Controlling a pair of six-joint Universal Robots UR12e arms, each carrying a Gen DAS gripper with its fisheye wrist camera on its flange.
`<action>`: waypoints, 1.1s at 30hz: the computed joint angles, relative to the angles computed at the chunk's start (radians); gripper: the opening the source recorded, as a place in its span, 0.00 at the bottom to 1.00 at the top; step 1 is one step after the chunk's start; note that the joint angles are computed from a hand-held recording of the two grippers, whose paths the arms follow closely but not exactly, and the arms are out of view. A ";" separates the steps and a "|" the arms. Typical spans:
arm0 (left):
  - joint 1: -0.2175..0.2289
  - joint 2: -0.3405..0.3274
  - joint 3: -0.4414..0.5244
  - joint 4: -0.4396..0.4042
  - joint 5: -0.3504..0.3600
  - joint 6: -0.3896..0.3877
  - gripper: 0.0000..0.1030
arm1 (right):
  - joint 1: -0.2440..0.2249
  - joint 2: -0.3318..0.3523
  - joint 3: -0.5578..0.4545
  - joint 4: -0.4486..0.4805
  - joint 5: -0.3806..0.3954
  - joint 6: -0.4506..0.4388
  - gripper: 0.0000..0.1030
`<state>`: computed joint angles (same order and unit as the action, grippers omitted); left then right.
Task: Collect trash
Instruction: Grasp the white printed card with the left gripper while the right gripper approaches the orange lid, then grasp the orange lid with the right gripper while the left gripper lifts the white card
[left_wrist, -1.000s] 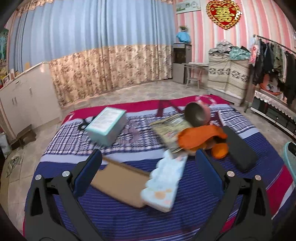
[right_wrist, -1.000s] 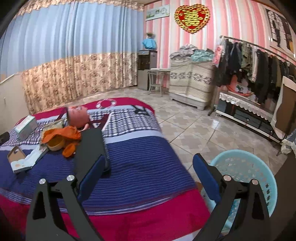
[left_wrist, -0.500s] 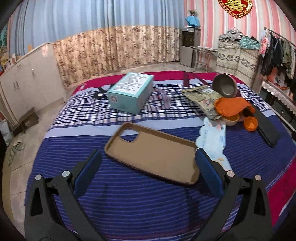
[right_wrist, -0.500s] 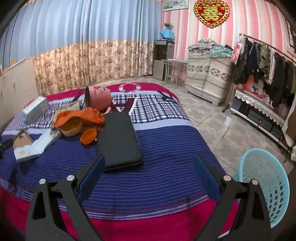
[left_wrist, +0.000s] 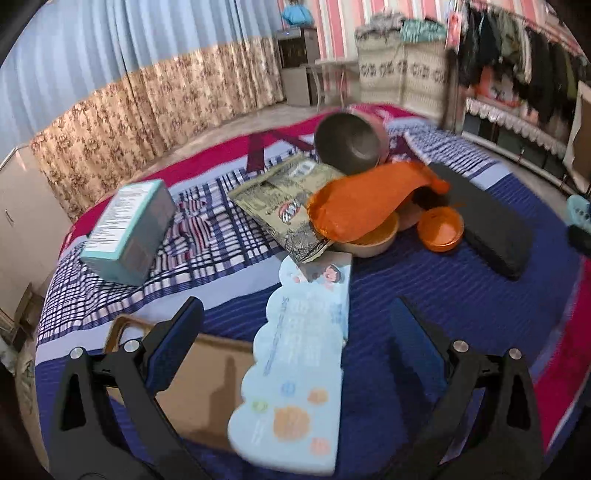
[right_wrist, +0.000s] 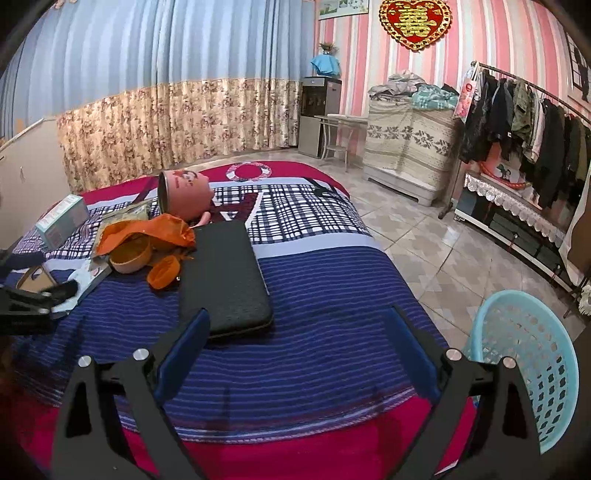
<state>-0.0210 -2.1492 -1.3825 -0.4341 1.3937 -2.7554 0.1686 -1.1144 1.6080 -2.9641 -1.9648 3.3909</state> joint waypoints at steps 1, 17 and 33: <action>-0.001 -0.006 0.014 -0.030 -0.003 0.001 0.95 | -0.001 0.000 0.000 -0.001 0.002 0.001 0.91; 0.018 0.026 -0.021 -0.158 -0.097 -0.010 0.55 | -0.002 0.028 -0.036 -0.011 0.124 -0.023 0.91; 0.093 0.080 -0.078 0.064 -0.027 -0.124 0.55 | 0.049 0.190 -0.299 0.232 0.157 -0.154 0.71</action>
